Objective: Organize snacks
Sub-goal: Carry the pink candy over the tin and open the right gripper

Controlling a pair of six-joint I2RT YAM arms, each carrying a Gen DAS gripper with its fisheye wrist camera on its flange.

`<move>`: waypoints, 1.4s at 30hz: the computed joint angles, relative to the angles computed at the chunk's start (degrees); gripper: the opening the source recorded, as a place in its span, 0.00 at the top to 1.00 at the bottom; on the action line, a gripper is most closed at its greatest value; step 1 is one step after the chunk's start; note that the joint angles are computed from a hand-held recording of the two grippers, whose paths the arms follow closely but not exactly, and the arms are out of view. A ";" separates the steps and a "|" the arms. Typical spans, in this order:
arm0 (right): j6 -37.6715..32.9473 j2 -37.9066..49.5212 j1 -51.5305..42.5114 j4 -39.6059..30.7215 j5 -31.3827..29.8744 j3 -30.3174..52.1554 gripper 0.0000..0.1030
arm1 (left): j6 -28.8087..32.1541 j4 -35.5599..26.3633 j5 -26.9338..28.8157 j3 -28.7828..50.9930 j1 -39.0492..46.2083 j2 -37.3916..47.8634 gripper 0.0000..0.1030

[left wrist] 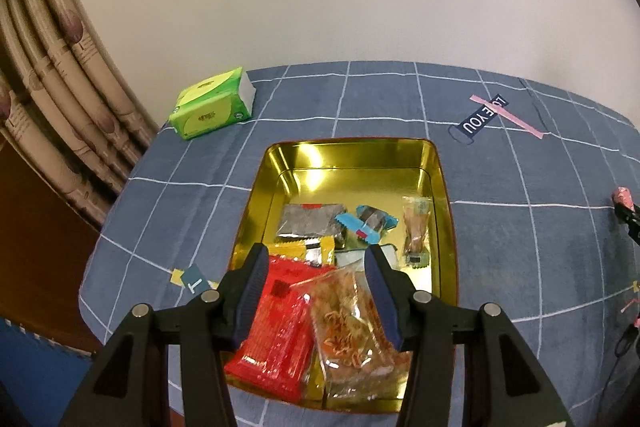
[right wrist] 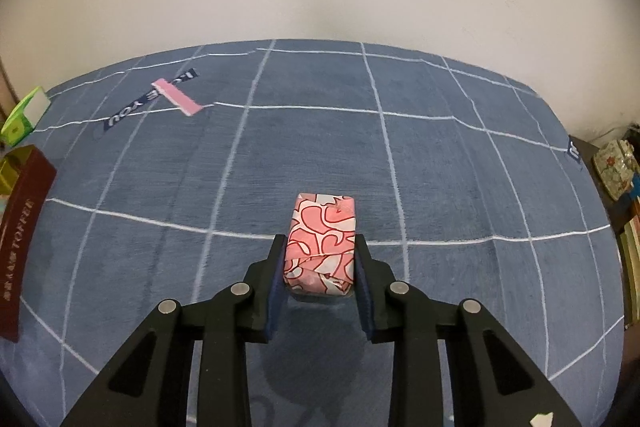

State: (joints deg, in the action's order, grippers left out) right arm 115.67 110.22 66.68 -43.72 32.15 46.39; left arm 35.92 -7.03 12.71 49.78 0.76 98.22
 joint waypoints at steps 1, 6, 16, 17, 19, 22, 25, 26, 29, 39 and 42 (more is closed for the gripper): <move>0.10 0.01 0.36 -1.29 0.33 1.28 0.73 | 0.38 0.23 0.38 -0.41 0.62 -0.36 0.51; -0.09 0.79 1.05 -6.23 1.79 7.49 0.73 | 1.65 1.23 2.22 -2.08 4.31 -1.74 0.51; -7.08 5.13 0.27 -10.81 5.41 22.72 0.73 | 5.18 3.25 3.73 -2.47 10.94 -0.17 0.50; -8.59 6.01 -0.02 -10.61 5.77 24.81 0.73 | 5.33 3.43 3.75 -2.33 11.70 0.19 0.50; -10.88 7.44 -0.40 -10.31 6.16 27.85 0.73 | 5.82 3.63 4.13 -2.05 13.10 0.69 0.50; -15.14 10.02 -1.21 -9.27 6.58 33.16 0.73 | 6.26 4.47 4.48 -1.78 14.95 1.62 0.50; -19.76 13.96 -2.17 -9.46 6.76 40.59 0.73 | 6.04 4.74 4.09 -0.88 16.21 2.95 0.50; -21.85 15.52 -2.58 -8.83 6.85 43.40 0.73 | 6.17 3.88 4.54 -0.09 16.83 3.50 0.50; -25.87 19.97 -3.53 -8.89 6.89 50.75 0.73 | 6.48 3.31 4.99 0.80 17.85 4.30 0.50; -34.38 35.96 -6.04 -14.98 4.47 77.09 0.73 | 6.09 3.10 3.55 3.43 19.31 6.90 0.50; -35.48 39.75 -6.65 -18.23 4.08 83.57 0.73 | 6.21 3.26 3.67 3.55 19.43 7.14 0.50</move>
